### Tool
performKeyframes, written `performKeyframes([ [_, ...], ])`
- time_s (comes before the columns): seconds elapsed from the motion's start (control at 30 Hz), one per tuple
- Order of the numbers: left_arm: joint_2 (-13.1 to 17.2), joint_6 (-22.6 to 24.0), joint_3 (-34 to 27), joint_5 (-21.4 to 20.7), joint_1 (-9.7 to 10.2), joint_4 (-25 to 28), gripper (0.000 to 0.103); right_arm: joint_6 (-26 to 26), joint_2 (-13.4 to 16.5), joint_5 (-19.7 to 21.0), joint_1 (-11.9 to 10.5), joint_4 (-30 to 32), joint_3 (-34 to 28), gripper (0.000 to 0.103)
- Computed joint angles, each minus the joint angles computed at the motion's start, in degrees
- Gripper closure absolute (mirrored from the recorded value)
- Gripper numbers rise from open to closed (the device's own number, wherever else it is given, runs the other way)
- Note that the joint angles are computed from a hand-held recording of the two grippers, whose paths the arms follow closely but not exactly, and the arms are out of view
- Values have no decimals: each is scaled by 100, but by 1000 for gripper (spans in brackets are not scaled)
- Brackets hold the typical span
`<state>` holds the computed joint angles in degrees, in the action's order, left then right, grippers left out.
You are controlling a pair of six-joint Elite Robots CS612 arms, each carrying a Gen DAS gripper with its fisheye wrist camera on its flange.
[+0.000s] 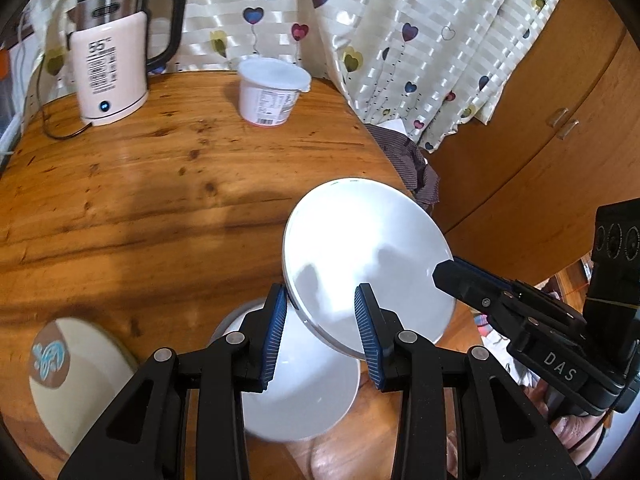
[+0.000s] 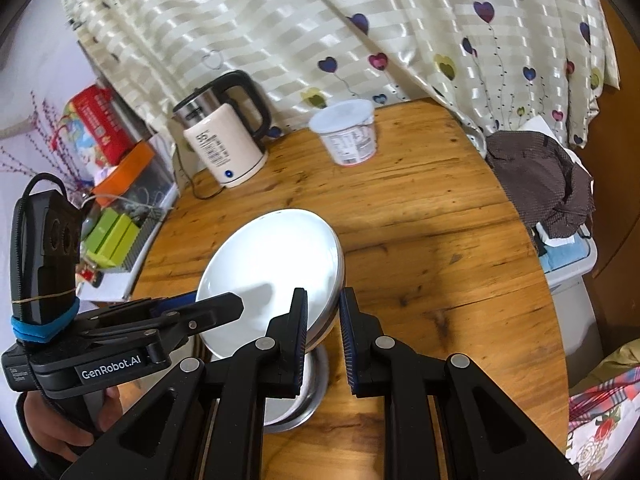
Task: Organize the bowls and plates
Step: 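Carry the second white bowl over the bowl stack and lower it on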
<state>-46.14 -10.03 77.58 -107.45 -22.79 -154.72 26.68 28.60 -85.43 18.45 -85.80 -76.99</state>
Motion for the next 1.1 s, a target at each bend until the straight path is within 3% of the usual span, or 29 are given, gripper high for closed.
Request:
performKeyframes([
  [0.37,-197,-163,488,138,70,-222,66,-59,54,139,144,68,-14,87],
  [1.1,-221,-235,752,426,48,-197,66,-20,183,422,172,321,14,87],
])
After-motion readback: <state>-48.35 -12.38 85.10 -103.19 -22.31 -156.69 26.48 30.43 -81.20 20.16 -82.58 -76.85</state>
